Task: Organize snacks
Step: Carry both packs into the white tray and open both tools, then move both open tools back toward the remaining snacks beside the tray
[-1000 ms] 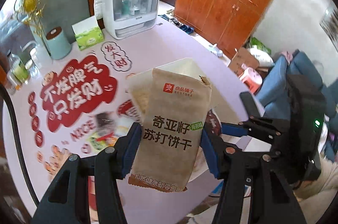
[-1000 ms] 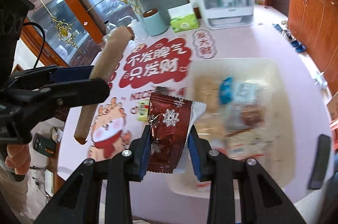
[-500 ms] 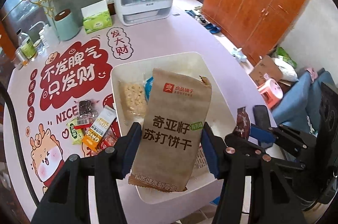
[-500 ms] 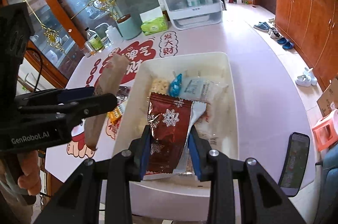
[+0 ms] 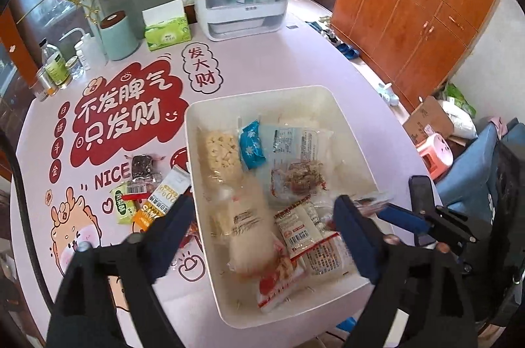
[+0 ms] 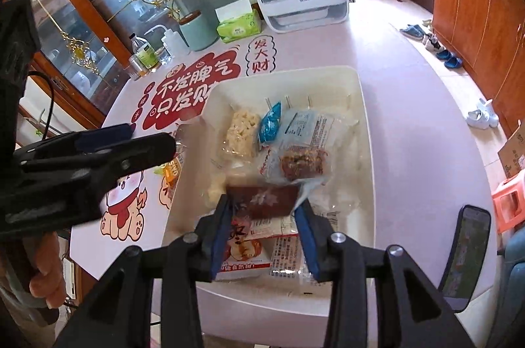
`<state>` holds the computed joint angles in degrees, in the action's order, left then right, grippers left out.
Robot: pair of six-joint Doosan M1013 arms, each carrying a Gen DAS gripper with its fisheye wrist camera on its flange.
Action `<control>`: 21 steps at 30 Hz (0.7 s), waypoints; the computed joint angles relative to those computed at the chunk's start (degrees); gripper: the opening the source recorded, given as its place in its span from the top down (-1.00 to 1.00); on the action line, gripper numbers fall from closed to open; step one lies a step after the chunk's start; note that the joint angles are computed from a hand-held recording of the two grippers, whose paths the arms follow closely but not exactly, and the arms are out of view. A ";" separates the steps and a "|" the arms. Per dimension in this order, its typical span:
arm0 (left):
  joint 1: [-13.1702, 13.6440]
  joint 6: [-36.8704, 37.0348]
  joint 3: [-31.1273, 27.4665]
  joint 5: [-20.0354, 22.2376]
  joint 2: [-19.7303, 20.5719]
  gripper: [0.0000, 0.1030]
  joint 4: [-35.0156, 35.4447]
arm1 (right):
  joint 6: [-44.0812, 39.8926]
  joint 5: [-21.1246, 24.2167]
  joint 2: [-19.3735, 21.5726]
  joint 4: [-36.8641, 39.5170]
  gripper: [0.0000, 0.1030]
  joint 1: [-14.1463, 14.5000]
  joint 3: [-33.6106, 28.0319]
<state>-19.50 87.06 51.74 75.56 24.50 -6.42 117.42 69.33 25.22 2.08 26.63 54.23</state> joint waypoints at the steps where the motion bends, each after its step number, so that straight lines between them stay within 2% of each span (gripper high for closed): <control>1: 0.09 -0.05 0.03 0.18 0.07 -0.71 0.07 | 0.19 0.29 0.09 -0.11 0.18 0.01 -0.06; 9: 1.27 -0.46 0.82 0.48 -0.16 -0.71 -1.41 | 0.82 1.01 0.51 -1.62 0.18 0.55 -0.65; 21: 1.50 0.80 2.48 -0.49 -1.22 -0.71 0.26 | 1.51 2.75 1.80 -0.89 0.18 1.15 -1.95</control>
